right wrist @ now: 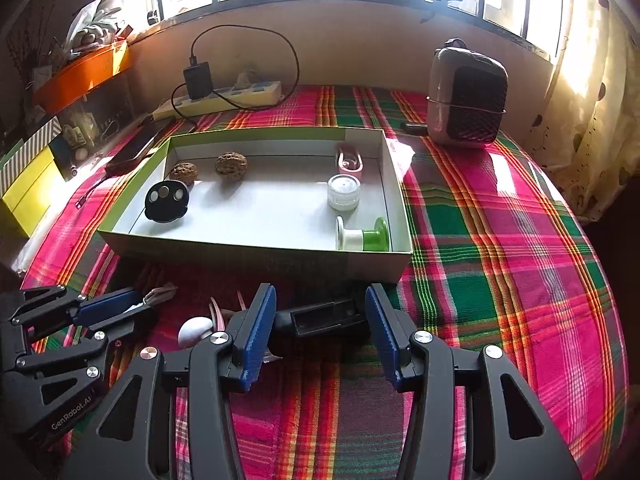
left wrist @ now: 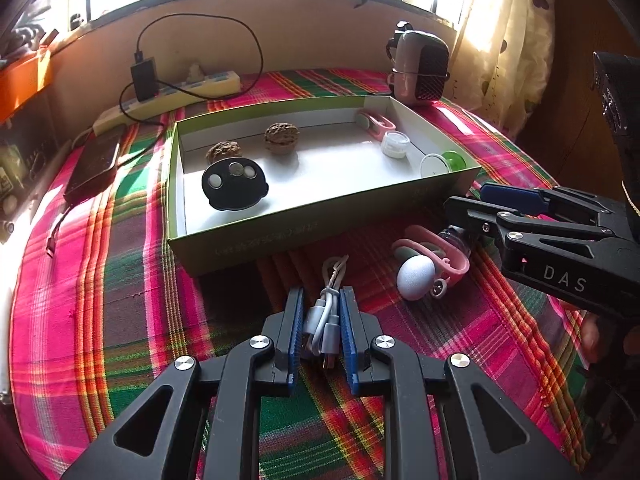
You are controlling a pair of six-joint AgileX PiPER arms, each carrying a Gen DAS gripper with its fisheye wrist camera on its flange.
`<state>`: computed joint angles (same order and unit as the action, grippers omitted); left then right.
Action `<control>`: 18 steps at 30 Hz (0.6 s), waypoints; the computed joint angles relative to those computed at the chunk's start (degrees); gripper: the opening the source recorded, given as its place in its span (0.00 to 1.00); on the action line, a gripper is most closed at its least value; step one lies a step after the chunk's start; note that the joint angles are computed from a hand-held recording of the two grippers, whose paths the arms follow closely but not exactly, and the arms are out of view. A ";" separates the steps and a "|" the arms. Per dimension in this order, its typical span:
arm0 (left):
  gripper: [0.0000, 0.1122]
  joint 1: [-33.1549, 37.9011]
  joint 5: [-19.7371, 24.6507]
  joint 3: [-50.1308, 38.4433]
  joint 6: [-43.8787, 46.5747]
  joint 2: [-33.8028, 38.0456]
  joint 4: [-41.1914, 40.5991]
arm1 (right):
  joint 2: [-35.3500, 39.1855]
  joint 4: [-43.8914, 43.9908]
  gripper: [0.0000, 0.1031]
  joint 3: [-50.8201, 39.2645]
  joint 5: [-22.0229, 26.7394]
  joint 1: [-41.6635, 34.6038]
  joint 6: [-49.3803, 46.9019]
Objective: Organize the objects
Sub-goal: 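Grasp the white USB cable with the left gripper, then grasp the black flashlight with the right gripper while the left gripper holds the cable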
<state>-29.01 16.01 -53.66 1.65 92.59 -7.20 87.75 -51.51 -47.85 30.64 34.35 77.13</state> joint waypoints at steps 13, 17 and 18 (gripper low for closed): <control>0.14 0.74 -0.01 0.08 3.62 -0.02 -4.28 | 1.65 2.83 0.50 -2.22 4.03 0.44 0.65; 0.14 0.69 -0.03 0.09 3.37 -0.03 -3.99 | 0.35 3.39 0.59 -0.70 3.97 0.01 0.55; 0.14 0.70 -0.01 0.09 3.43 -0.04 -4.06 | 0.13 3.31 0.59 -0.41 4.29 0.05 0.56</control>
<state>-28.31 16.00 -53.57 5.08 92.56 -11.26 87.88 -48.20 -48.26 34.93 34.41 77.69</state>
